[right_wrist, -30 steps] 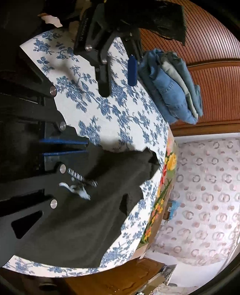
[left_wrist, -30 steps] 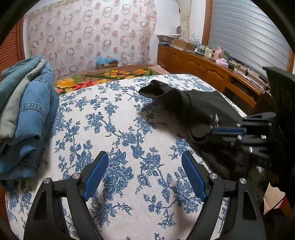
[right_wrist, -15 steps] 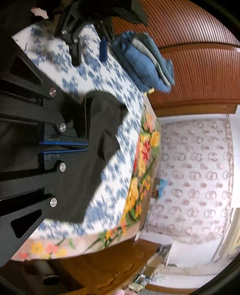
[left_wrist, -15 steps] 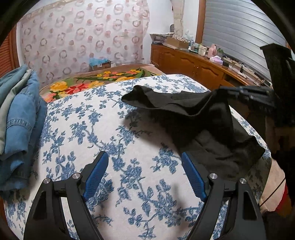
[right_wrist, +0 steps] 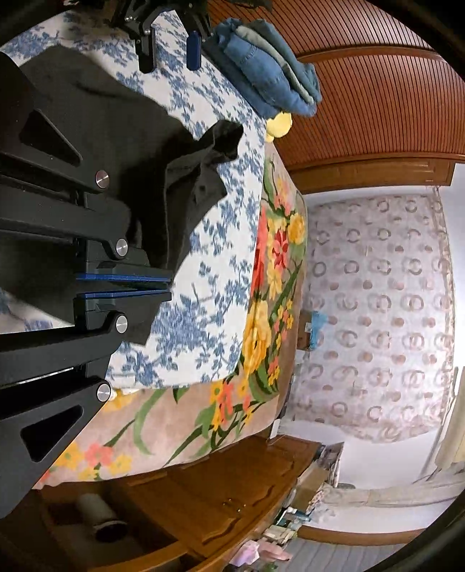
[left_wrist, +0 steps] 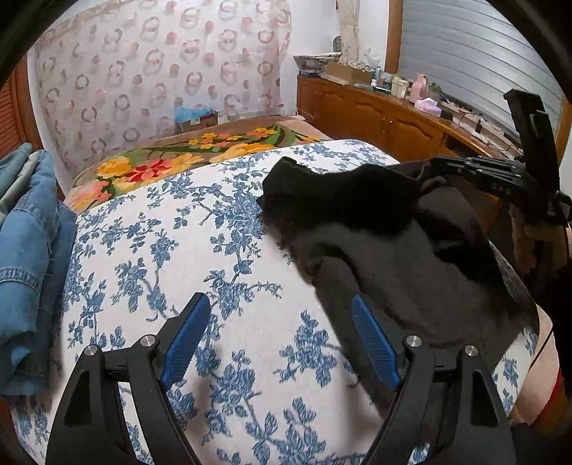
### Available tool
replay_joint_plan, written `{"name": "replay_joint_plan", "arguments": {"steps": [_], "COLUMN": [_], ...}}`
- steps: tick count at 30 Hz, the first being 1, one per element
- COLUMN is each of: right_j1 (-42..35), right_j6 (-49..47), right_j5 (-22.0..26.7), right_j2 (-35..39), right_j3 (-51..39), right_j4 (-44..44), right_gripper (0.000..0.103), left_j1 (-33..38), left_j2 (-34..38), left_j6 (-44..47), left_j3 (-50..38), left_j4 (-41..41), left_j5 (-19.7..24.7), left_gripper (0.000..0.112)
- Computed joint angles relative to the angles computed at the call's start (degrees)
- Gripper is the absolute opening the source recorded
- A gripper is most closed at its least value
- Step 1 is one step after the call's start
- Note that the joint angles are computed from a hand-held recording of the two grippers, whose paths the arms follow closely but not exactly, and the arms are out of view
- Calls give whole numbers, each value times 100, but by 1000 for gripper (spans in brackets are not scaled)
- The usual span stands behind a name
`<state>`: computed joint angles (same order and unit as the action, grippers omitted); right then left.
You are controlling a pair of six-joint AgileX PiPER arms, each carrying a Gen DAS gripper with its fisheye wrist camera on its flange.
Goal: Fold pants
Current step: 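Fold the held edge over the garment with the right tool, then open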
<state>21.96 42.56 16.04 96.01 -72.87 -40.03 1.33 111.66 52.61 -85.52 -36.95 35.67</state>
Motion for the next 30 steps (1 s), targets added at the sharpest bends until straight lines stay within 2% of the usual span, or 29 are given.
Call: {"name": "replay_joint_plan", "arguments": {"steps": [6,10,14,17,19,21,22,24,30], "right_j1": [-284,-383,-395,-368,-356,-294,-272,-140,375], "right_j6": [-1153,-2087,-2461,-2407,-2103,-1634,-1484,-757,871], "right_j5": [124,562,1155,1138,1039,870,756,614,600], "right_j2": [308,496,632,481,392,224,119,-119,-786], "right_j3": [-412,-834,-1225,-1138,-1025,-775,-606,-206,785], "right_j4": [1033,2013,2478,2412,2065,1699,1628,1026,-393], "right_gripper": [4,4,4,8,18,22,28,36,43], "left_j1": [-191,-221,-173,-140,-124,-125,-130,-154,-207], "left_j2": [185,295,296,194,159,71,-6,-117,-480], "left_j6": [-622,-916,-883,-667,-585,-425,-266,-125,560], "left_j3": [-268,-478,-543,-376,-299,-154,-19,166,757], "left_j4": [498,665,512,328,249,138,46,-59,-707], "left_j5": [30,200,359,222,182,125,61,-55,-434], "left_gripper": [82,82,82,82,82,82,82,82,82]}}
